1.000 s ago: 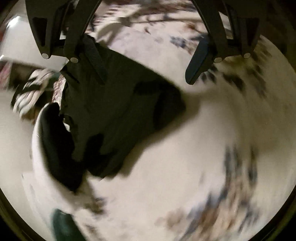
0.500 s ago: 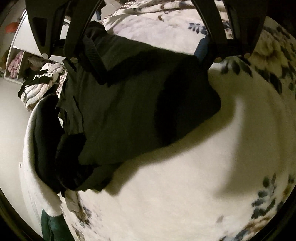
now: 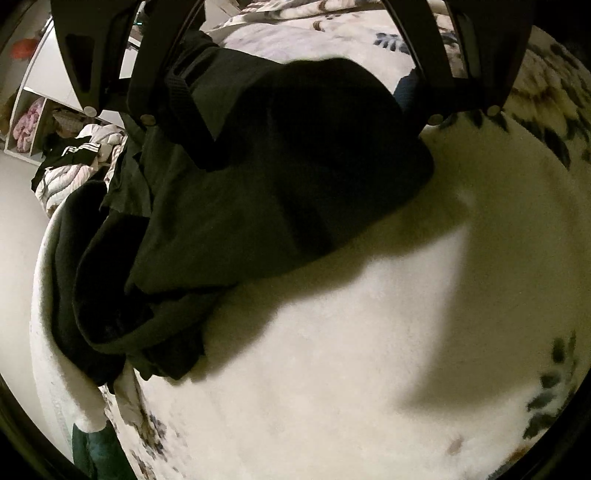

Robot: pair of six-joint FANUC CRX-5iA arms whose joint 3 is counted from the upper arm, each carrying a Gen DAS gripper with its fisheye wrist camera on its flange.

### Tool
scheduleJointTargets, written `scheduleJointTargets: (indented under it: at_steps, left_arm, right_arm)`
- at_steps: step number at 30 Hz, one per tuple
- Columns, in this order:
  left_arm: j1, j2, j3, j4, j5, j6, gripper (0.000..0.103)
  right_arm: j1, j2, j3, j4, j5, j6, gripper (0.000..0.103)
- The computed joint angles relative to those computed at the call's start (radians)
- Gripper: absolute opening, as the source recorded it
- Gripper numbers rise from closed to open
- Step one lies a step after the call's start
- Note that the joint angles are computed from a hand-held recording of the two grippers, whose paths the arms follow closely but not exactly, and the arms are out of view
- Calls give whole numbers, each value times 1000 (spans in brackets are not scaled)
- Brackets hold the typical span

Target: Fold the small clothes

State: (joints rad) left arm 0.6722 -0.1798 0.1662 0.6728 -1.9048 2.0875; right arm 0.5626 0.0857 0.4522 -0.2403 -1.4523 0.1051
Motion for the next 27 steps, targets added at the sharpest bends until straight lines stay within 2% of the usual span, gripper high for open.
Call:
scheduleJointTargets:
  at_steps: [1, 2, 4, 5, 6, 7, 9, 10, 11, 12, 13, 14, 16, 17, 19, 22, 27]
  left_arm:
    - [3, -1, -4, 3, 1, 0, 86]
    - [1, 0, -4, 4, 2, 3, 86]
    - [1, -2, -6, 5, 5, 3, 86]
    - [1, -3, -7, 5, 8, 2, 86]
    - [-1, -4, -6, -2, 13, 1, 86]
    - [-6, -5, -2, -10, 18, 3, 86]
    - [-17, -12, 10, -31, 37, 12, 84]
    - [-27, -15, 29, -57, 46, 15, 76]
    - [-36, -12, 50, -81, 47, 14, 60]
    - [-47, -9, 85, -120, 47, 8, 51]
    - [-51, -11, 99, -132, 58, 0, 34]
    - [-55, -12, 116, -148, 62, -14, 26]
    - [-55, -17, 130, -158, 70, -34, 18]
    - [-46, -27, 127, -150, 82, -55, 15]
    - [-30, -39, 135, -140, 89, -97, 14]
    - [7, -49, 154, -107, 69, -126, 14]
    - [86, -73, 169, -59, -19, -148, 14]
  right_arm:
    - [-29, -47, -60, -49, 75, -23, 7]
    - [-28, -72, -84, -47, 109, -34, 9]
    - [4, -126, -130, -9, 182, -45, 41]
    - [35, -159, -161, 16, 230, -67, 79]
    - [55, -181, -186, 23, 267, -81, 99]
    - [68, -193, -207, -9, 321, -77, 100]
    - [63, -188, -226, -77, 364, -47, 100]
    - [71, -181, -252, -87, 420, -40, 100]
    - [75, -169, -263, -89, 458, -39, 100]
    - [78, -146, -269, -85, 496, -47, 100]
    - [85, -144, -298, -67, 543, -58, 99]
    - [103, -137, -314, -9, 582, -89, 97]
    - [151, -133, -340, 134, 607, -161, 66]
    - [153, -106, -302, 141, 556, -164, 19]
    - [169, -106, -302, 179, 549, -225, 17]
    - [184, -111, -265, 180, 480, -206, 15]
    - [193, -162, -230, 137, 373, -145, 14]
